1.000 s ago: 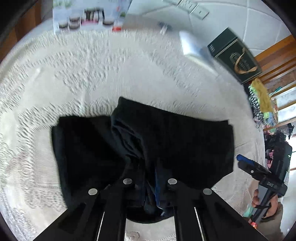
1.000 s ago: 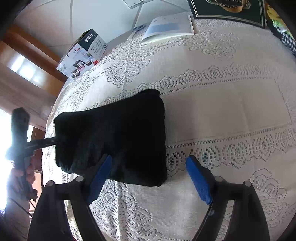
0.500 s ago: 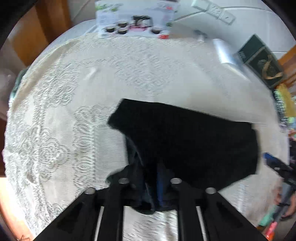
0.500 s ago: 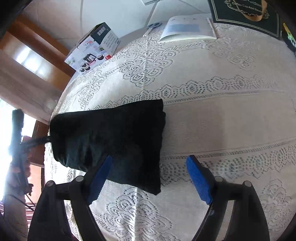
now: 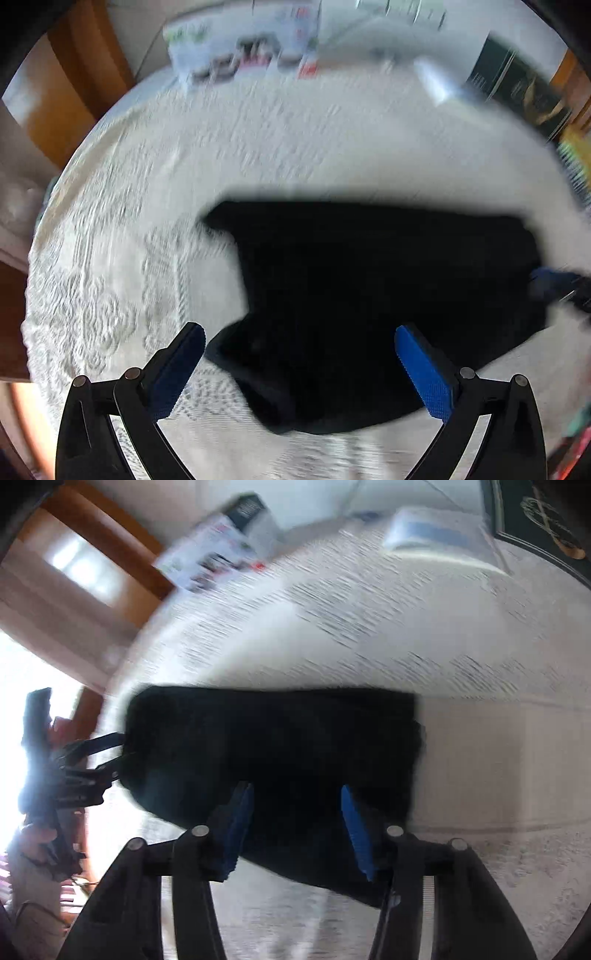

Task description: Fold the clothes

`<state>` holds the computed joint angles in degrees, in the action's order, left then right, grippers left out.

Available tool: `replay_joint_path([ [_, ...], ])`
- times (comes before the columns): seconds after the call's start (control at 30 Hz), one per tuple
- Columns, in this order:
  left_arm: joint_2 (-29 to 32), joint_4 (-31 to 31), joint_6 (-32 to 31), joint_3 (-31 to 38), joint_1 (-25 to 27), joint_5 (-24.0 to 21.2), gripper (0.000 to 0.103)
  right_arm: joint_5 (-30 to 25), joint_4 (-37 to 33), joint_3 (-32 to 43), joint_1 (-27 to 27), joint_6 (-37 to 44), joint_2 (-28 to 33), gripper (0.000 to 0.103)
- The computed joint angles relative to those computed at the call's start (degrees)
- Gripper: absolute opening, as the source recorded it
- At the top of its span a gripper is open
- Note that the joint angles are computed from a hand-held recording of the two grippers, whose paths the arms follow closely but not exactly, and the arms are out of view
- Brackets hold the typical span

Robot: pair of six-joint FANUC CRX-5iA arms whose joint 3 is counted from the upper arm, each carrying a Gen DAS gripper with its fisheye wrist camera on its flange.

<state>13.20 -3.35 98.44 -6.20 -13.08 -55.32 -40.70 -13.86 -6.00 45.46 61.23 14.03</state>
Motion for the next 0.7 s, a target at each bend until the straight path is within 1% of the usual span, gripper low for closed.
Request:
replay_joint_path([
  [0.03, 0.03, 1.34, -0.3, -1.67, 0.9, 1.01, 0.103, -0.44, 0.39, -0.37, -0.27, -1.05, 0.11, 0.027],
  [0.07, -0.7, 4.59, -1.32, -3.83, 2.31, 2.83, 0.103, -0.34, -0.27, -0.99, -0.73, -1.44, -0.59, 0.027],
  [0.1, -1.51, 6.28, -1.65, -4.98, 3.08, 3.74, 0.103, -0.03, 0.12, -2.03, -0.83, -2.61, -1.82, 0.027],
  [0.17, -4.25, 7.13, -1.99, -7.06, 3.81, 5.4, 0.103, 1.13, 3.32, -4.41, -0.11, -5.98, -4.28, 0.032],
  [0.23, -7.62, 6.11, -1.13, -8.5, 3.89, 6.47, 0.103, 1.4, 4.42, -5.65, -0.19, -7.4, -5.75, 0.054],
  [0.27, -9.2, 5.61, -0.48, -9.17, 3.98, 6.85, 0.103, 1.24, 3.83, -5.68, -0.62, -7.35, -5.85, 0.059],
  [0.3, -10.49, 5.21, 0.38, -9.74, 4.13, 7.02, 0.103, 1.07, 3.24, -5.7, -1.05, -7.29, -5.94, 0.063],
  [0.4, -13.34, 2.62, 4.03, -10.59, 4.05, 6.43, 0.103, 0.31, 1.44, -5.25, -2.37, -6.01, -5.55, 0.063],
  [0.53, -13.82, -3.53, 13.86, -8.27, 0.05, 1.22, 0.103, -2.59, -2.88, -2.32, -4.62, 3.52, -4.37, 0.063],
  [0.6, -13.6, -4.96, 20.11, -7.49, -2.81, -0.23, 0.103, -4.38, -4.86, -0.62, -5.8, 8.73, -3.6, 0.063],
  [0.7, -11.51, -6.43, 32.55, -5.54, -9.64, -0.4, 0.103, -9.42, -7.22, 4.28, -8.12, 23.7, -1.14, 0.063],
])
